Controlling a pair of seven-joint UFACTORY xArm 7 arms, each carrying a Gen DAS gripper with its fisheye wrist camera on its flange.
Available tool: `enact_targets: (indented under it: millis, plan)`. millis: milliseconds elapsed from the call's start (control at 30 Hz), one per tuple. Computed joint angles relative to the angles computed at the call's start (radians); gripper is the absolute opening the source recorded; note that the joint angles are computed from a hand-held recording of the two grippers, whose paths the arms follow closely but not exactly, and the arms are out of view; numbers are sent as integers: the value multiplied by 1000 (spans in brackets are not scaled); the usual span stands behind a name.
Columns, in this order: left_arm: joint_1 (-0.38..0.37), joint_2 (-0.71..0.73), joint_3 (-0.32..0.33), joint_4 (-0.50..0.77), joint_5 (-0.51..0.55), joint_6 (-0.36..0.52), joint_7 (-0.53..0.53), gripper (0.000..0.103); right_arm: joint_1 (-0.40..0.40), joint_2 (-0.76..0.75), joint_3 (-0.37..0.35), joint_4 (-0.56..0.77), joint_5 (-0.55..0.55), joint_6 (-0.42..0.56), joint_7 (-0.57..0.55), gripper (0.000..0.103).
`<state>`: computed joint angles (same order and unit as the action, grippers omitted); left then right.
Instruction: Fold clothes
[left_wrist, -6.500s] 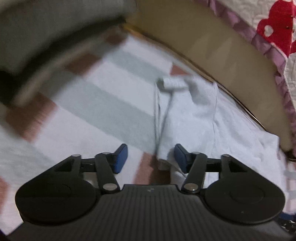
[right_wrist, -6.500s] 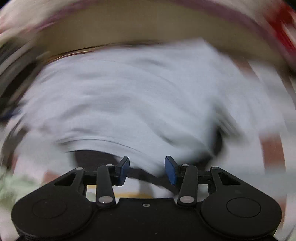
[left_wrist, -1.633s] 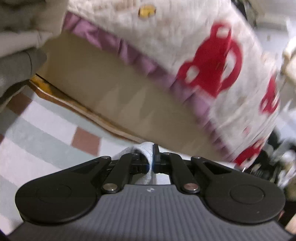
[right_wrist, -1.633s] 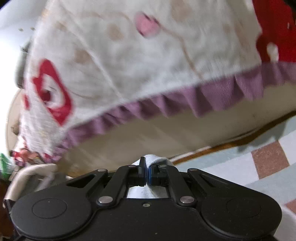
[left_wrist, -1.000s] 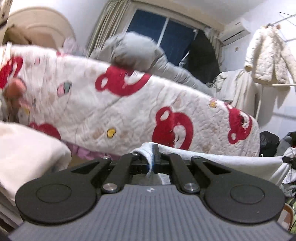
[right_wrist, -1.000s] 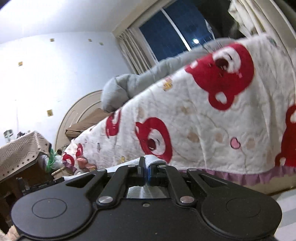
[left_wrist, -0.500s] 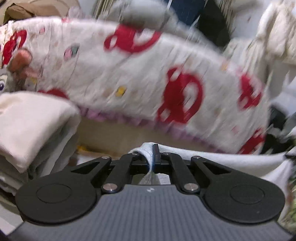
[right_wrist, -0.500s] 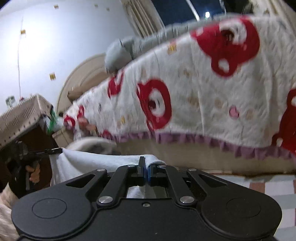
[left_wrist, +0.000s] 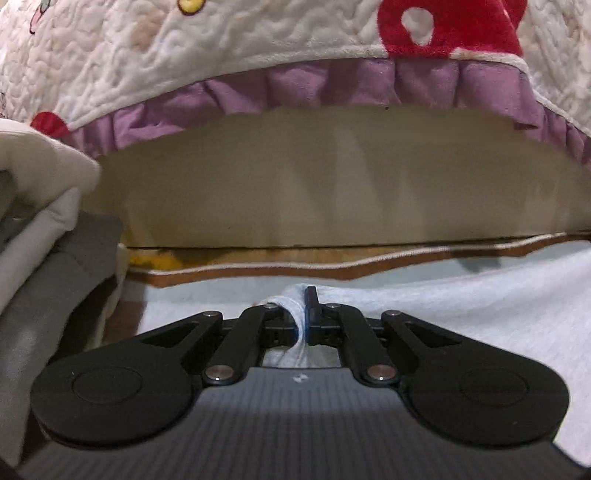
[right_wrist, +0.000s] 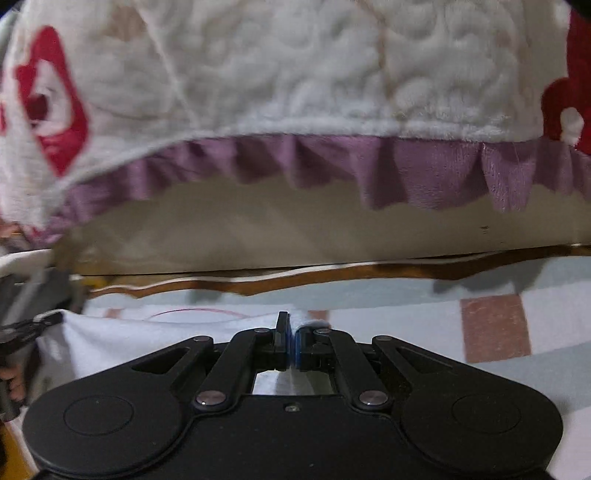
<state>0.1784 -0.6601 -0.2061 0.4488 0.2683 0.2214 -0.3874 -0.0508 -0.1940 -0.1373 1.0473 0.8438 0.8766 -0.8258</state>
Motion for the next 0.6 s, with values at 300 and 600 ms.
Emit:
enact_targets:
  millis: [300, 600]
  plan:
    - [187, 131, -154, 27, 82, -143, -91, 6, 88, 15, 30, -53, -40, -282, -201, 1]
    - [-35, -101, 21, -108, -3, -47, -66, 59, 120, -115, 63, -356, -335, -639, -29, 50]
